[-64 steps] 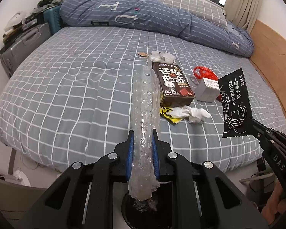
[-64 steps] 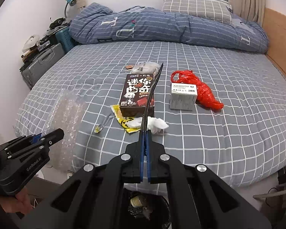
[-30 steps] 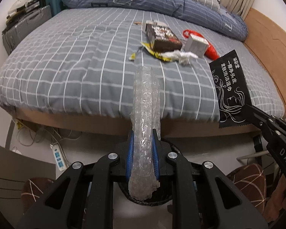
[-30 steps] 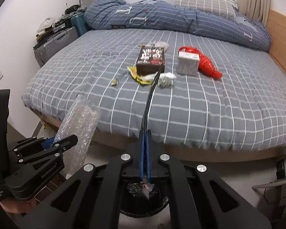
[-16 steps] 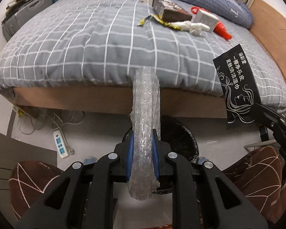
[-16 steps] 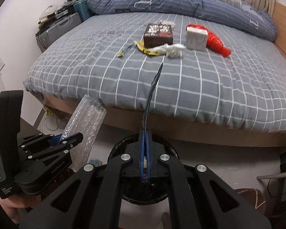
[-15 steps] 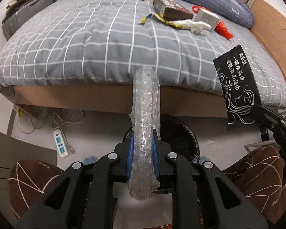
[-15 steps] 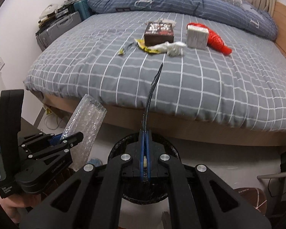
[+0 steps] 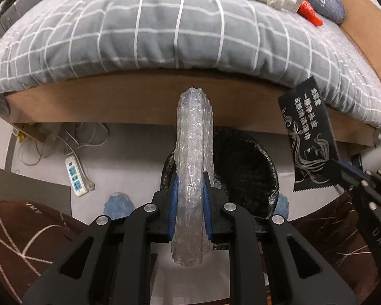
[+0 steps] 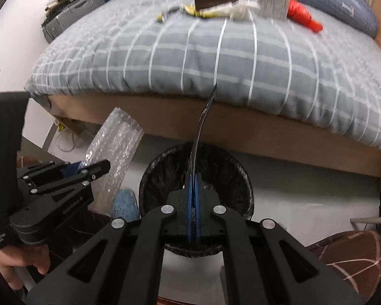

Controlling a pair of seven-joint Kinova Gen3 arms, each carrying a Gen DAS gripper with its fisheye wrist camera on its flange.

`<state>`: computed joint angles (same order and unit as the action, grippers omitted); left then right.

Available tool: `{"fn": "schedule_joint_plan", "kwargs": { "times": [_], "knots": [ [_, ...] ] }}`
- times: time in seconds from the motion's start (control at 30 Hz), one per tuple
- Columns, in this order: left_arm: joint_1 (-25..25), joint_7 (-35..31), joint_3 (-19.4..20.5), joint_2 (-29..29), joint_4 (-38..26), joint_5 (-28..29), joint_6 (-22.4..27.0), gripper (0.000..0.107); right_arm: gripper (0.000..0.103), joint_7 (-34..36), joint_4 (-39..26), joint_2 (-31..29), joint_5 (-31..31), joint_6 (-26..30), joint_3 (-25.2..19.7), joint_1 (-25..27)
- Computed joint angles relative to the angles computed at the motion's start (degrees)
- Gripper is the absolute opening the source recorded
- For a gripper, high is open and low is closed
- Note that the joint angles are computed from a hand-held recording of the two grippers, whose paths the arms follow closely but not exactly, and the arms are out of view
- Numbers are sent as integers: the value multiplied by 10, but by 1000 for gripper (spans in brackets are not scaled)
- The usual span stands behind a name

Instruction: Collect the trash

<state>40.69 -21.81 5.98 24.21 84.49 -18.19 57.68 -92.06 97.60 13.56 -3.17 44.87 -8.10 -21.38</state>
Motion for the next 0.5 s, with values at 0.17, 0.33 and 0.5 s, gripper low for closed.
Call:
{"fn": "schedule_joint_plan", "kwargs": {
  "times": [0.17,0.33,0.5],
  "knots": [
    [-15,-9,0,14,13,16,-16,17,2,-2,-9,38,4,6,1,-5],
    [-34,-28,0,26,26,43,-37,17,2,-3,-22,75,4,9,2,-9],
    [-44,-40,-5,35,32,56,-49,17,2,-4,-34,105,8,13,2,-18]
  ]
}}
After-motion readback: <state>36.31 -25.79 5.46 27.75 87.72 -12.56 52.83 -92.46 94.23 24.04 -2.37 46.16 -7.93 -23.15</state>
